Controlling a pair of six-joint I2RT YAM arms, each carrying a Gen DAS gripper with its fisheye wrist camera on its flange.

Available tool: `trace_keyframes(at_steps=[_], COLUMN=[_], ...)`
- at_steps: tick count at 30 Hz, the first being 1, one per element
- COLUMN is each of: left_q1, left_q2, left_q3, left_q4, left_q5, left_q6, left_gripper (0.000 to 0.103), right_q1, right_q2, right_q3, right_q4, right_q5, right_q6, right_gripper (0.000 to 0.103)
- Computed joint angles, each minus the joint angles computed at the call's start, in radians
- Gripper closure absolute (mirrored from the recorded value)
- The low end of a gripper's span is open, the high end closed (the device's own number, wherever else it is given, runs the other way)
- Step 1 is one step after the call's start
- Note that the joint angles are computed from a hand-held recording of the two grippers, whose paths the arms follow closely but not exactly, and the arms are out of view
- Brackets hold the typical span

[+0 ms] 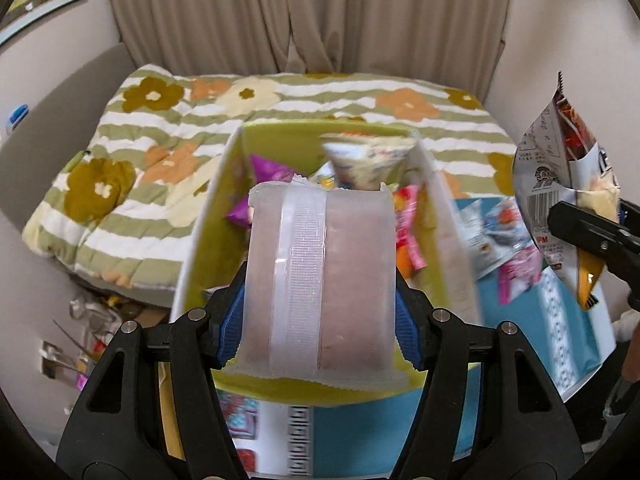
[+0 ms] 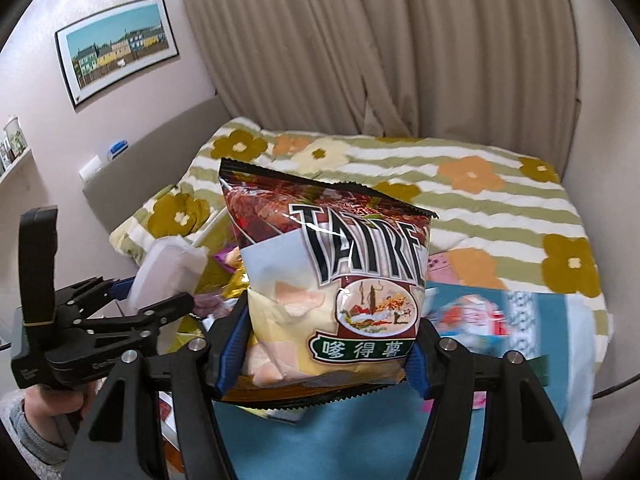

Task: Organize snacks
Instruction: 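Carry both packs into the box and open both tools to drop them, then withdraw both tools from the box toward the remaining snacks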

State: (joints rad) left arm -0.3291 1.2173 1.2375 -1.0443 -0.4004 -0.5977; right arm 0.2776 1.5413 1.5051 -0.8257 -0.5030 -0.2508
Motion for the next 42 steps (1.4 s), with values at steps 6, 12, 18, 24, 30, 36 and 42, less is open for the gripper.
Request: trace_keyframes(at_steps=[6, 12, 18, 24, 30, 36, 42], left_q1=[0.139, 0.225, 0.283, 0.347, 0.399, 0.428, 0.345], left_q2=[-0.060, -0.156, -0.213, -0.254, -0.278, -0.293, -0.292], left_q3=[-0.127, -0.194, -0.252, -0.270, -0.306, -0.338, -0.284], left_q4=[0.087, 0.116, 0.119, 0.110, 0.114, 0.134, 0.094], left_q5=[0.101, 0.179, 0.219, 0.258, 0.310, 0.353, 0.234], left_q6=[0.174, 0.260, 0.300, 0.337, 0.344, 0.328, 0.255], left_gripper=[0.007, 0.000, 0.001, 0.001, 0.001, 0.001, 0.001], right_q1=[0.132, 0.199, 0.270, 0.321, 0.336, 0.345, 0.306], right_q2=[0.005, -0.010, -0.001, 0.051, 0.047, 0.005, -0.003], right_q3=[-0.049, -0.097, -0.116, -0.087, -0.130, -0.185, -0.199], right_q4=[0.048, 0.078, 0.078, 0.079, 0.158, 0.202, 0.196], right_q5=[0.098, 0.171, 0.230, 0.272, 0.283, 0.336, 0.262], right_q6=[0.123, 0.217, 0.260, 0.289, 0.354, 0.337, 0.306], right_gripper=[0.042, 0.042, 0.041, 0.038, 0.001, 0.001, 0.001])
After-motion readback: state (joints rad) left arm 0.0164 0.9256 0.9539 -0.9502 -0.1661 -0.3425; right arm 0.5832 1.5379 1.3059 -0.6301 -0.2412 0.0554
